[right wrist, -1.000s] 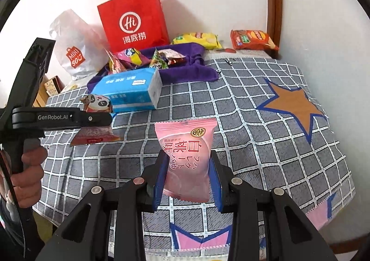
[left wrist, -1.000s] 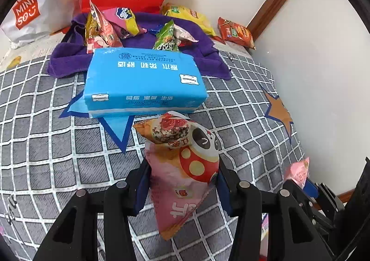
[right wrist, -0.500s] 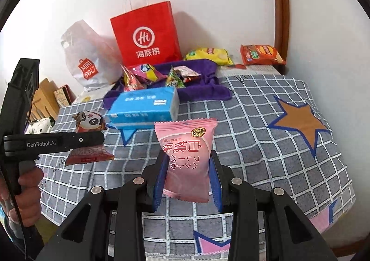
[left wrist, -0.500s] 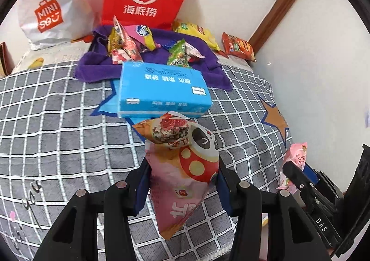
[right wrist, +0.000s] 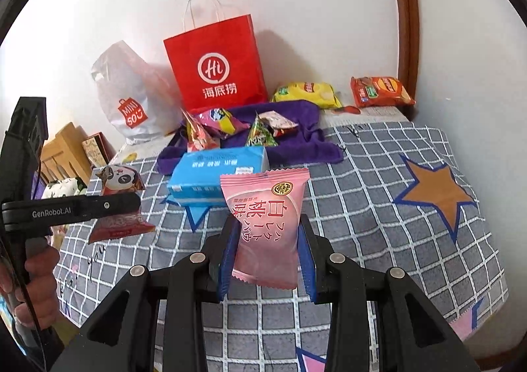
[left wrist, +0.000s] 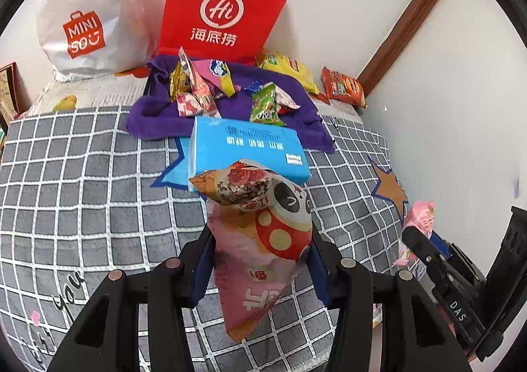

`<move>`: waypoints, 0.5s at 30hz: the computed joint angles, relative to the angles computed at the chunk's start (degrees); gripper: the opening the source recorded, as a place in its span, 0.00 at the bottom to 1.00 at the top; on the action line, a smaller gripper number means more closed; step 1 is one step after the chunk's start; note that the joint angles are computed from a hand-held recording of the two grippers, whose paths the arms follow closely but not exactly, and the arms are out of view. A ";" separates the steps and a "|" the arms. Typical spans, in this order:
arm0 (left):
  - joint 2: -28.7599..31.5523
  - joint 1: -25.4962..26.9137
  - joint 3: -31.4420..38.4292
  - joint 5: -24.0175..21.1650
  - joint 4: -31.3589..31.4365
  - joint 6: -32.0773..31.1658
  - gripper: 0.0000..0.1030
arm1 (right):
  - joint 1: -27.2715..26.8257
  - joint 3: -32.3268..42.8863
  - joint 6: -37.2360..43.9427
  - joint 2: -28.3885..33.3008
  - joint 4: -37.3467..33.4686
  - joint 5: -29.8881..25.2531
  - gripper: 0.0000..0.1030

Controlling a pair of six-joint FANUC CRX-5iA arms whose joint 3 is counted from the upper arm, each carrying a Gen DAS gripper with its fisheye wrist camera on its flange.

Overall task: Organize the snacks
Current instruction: 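Lift and carry the pink rice-cake packet and panda-print bag over the purple towel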

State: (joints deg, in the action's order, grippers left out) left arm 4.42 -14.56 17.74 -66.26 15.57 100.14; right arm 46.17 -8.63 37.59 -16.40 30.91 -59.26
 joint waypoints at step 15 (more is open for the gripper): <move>5.71 3.38 9.98 -3.28 -0.73 -1.11 0.46 | -4.25 11.78 6.75 9.60 -2.41 2.02 0.34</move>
